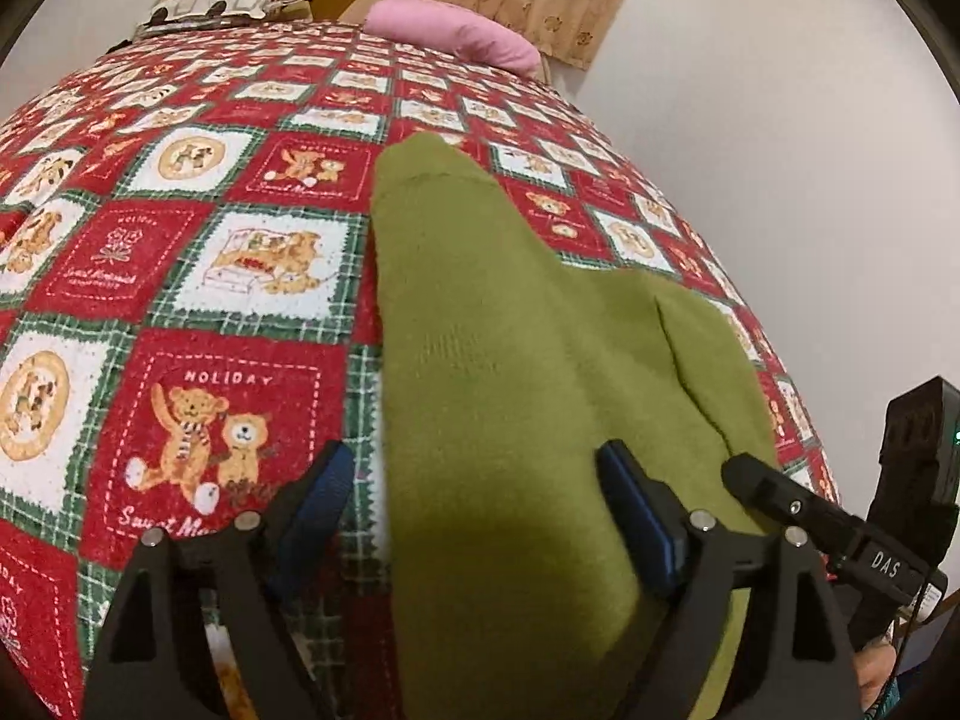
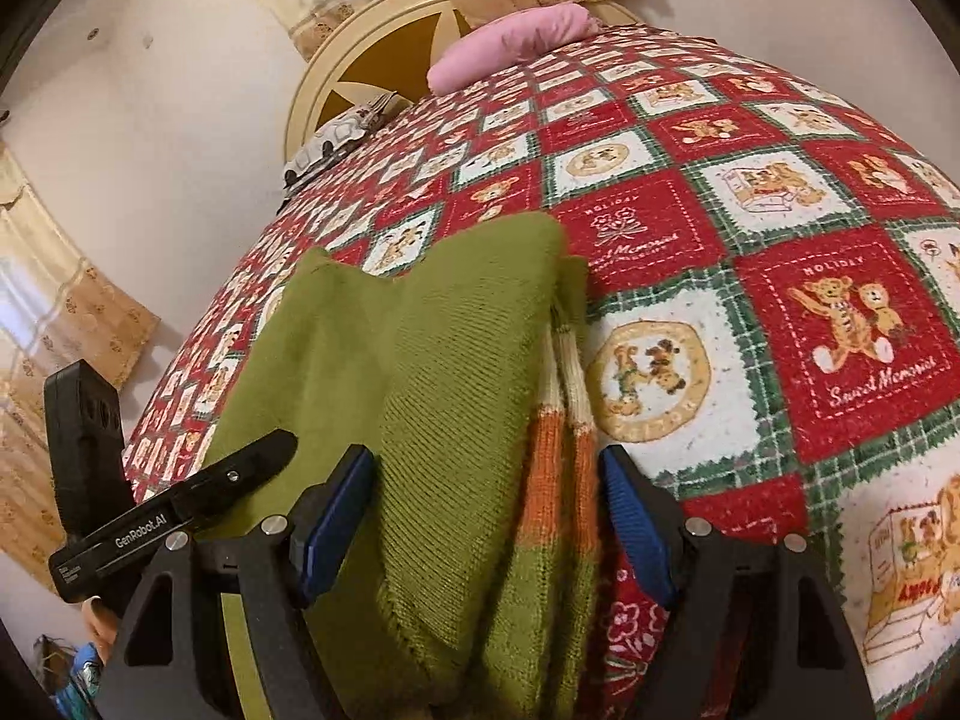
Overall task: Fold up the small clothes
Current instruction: 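Grasp the striped sweater edge with the right gripper while the left gripper pins the body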
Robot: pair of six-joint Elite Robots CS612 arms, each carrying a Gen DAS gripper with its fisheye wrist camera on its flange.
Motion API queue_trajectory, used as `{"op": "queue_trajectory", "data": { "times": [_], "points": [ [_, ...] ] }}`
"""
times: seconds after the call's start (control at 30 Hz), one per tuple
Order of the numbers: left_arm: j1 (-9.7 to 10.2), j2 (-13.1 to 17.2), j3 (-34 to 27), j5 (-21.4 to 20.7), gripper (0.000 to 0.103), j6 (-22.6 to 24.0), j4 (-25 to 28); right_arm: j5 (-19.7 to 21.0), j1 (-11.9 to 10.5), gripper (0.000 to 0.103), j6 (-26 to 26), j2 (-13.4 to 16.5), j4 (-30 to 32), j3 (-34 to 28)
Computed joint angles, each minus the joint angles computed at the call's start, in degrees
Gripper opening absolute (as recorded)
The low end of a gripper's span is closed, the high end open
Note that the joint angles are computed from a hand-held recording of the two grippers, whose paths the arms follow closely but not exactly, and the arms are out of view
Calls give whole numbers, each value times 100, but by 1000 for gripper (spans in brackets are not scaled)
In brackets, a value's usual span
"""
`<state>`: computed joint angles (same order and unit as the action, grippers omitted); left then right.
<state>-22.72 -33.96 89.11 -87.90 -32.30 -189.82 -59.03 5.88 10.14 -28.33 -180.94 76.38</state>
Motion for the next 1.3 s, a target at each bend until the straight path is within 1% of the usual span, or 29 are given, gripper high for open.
{"op": "queue_trajectory", "data": {
  "times": [0.07, 0.13, 0.17, 0.23, 0.27, 0.3, 0.33, 0.4, 0.5, 0.6, 0.67, 0.73, 0.87, 0.97, 1.1, 1.3],
  "points": [
    [11, 15, 0, -29, 88, 8, -61, -9, 11, 77, -56, 8, 61, -28],
    [3, 5, 15, 9, 88, 61, -63, -54, 30, 73, -179, 15, 157, -80],
    [-9, -2, 21, 56, 88, 86, -46, -74, 48, 66, -262, 12, 201, -96],
    [-19, 16, -22, 86, 87, 104, -5, -144, 70, 61, -324, 5, 191, -93],
    [-22, 18, -26, 101, 86, 106, -4, -137, 76, 56, -341, 3, 154, -82],
    [-30, 20, -29, 127, 84, 125, -8, -146, 80, 51, -349, 3, 117, -74],
    [-37, 20, -25, 139, 81, 159, -26, -213, 96, 50, -375, -5, 71, -56],
    [-45, 37, -40, 14, 62, 296, -117, -392, 141, 45, -466, -32, 2, -23],
    [-107, 7, -33, 240, 60, 393, -43, -697, 209, 39, -543, -74, -90, 26],
    [-130, -23, -13, 343, 55, 404, 7, -1156, 313, 34, -658, -154, -168, 100],
    [-157, -59, 13, 446, 51, 442, 61, -1452, 386, 32, -715, -214, -274, 173],
    [-182, -107, 65, 523, 49, 454, 95, -1606, 424, 31, -603, -280, -465, 295],
    [-212, -223, 223, 537, 46, 406, 30, -1639, 437, 29, -430, -452, -900, 611],
    [-298, -346, 383, 703, 45, 516, 19, -1658, 473, 29, -415, -628, -1198, 898],
    [-420, -503, 633, 879, 45, 686, -124, -1647, 485, 29, -288, -843, -1592, 1304],
    [-567, -702, 980, 865, 45, 886, -407, -1661, 446, 29, -43, -1131, -2147, 1925]
  ]
}}
